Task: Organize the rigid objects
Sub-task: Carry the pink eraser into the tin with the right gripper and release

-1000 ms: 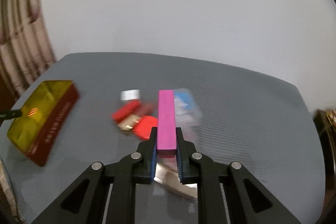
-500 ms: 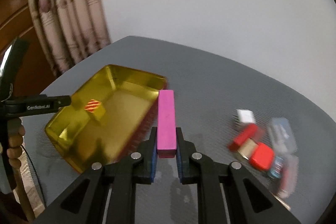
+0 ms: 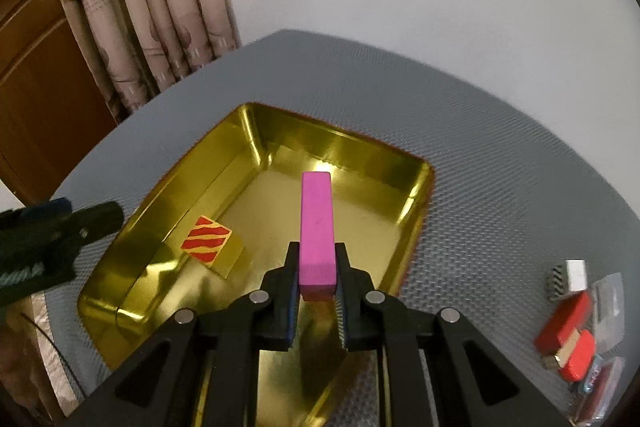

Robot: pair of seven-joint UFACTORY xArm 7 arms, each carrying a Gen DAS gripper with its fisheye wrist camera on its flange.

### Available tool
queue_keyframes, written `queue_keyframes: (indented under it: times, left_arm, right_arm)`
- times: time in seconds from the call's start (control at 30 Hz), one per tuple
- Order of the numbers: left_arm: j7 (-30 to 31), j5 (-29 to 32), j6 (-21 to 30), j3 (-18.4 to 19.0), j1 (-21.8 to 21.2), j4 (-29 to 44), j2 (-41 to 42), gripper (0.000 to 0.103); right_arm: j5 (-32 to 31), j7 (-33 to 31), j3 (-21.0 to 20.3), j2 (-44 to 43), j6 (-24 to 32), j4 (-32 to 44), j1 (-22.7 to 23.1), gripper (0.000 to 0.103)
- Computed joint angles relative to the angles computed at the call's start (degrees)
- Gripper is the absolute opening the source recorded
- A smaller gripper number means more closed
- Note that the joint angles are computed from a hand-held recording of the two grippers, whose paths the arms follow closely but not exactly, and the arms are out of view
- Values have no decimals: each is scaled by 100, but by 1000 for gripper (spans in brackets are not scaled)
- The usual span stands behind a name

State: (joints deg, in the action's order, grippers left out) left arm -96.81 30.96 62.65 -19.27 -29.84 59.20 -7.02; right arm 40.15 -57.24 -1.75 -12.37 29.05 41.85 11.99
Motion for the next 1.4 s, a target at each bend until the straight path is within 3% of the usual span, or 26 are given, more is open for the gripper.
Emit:
queue_keyframes:
  times: [0.43,0.83,1.1,1.3,1.4]
  left_arm:
    - [-67,-136,-255,-11,72,-257,-204,79]
    - [-50,-203,-324,-69,148,-396,-336,79]
    - [-75,-185,-214,-141,161,-402,-379,79]
    - [-13,-139,-72,-189,100,-348,-365,79]
    - [29,-120,-29,-191,79,-322,-356,79]
  right_arm:
    - [-795,886,352,664,143,485,-112,15]
    - [-853,1069,462,604,-65,409,-27,15]
    - [-396,396,-43,-382,170,0,-27,16]
    - [-636,282,-551,-842,255,-204,-404,16]
    - [-836,85,-826,-964,75,-306,-720,21]
